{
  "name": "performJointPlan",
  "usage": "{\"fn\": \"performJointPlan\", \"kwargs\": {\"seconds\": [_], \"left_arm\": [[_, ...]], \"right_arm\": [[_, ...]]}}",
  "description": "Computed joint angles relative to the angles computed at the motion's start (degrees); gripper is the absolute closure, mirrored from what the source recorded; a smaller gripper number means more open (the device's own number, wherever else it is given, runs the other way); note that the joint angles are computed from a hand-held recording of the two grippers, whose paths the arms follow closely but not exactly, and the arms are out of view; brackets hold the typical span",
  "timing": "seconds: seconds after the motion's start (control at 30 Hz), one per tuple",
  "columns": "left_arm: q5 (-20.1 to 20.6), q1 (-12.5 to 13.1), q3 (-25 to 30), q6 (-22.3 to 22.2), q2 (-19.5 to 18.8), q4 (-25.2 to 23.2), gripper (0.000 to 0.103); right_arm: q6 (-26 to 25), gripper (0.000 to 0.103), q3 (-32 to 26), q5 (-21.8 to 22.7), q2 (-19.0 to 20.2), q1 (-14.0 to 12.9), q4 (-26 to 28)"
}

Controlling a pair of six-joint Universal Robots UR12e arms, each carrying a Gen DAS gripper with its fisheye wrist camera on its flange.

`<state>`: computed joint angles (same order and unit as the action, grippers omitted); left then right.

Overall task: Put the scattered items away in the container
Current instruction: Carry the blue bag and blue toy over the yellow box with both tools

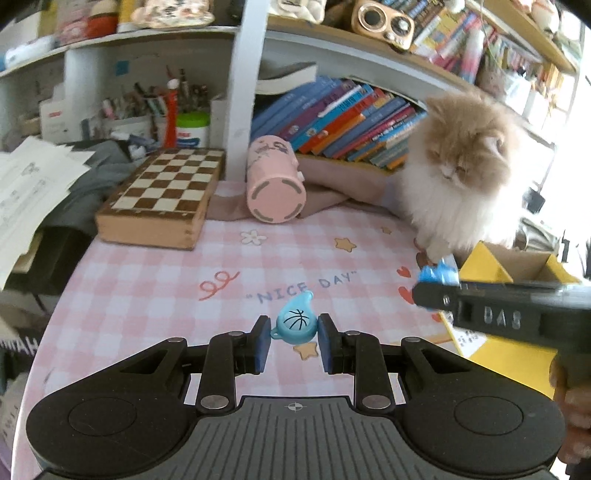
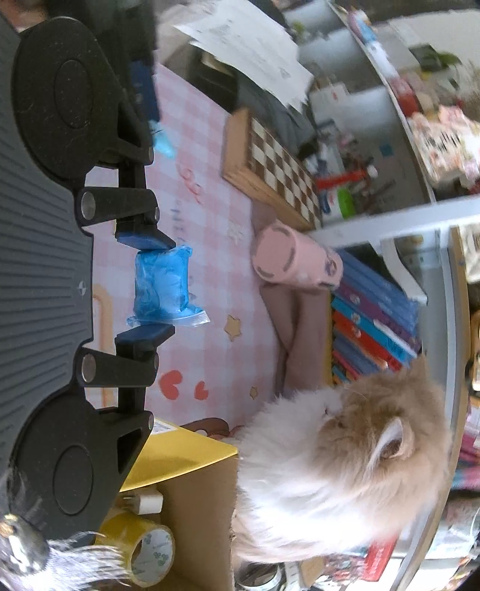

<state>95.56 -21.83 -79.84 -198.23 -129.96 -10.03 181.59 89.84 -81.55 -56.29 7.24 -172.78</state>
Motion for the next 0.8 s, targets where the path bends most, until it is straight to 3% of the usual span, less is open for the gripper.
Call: {"fn": "performJointPlan", "kwargs": {"seconds": [0.23,0.8], "left_arm": [[-0.57,-0.34,-4.96,-1.40,3.26,3.49,0.077],[-0.63,-2.18,-17.35,-6.79,10.87,11.85,0.077]], "right_arm": [[-6.35,0.064,5.25,1.73,-3.57,-0.46,-0.30],[-6.29,0.064,16.45,4.61,-11.73,0.09,-3.51]]}}
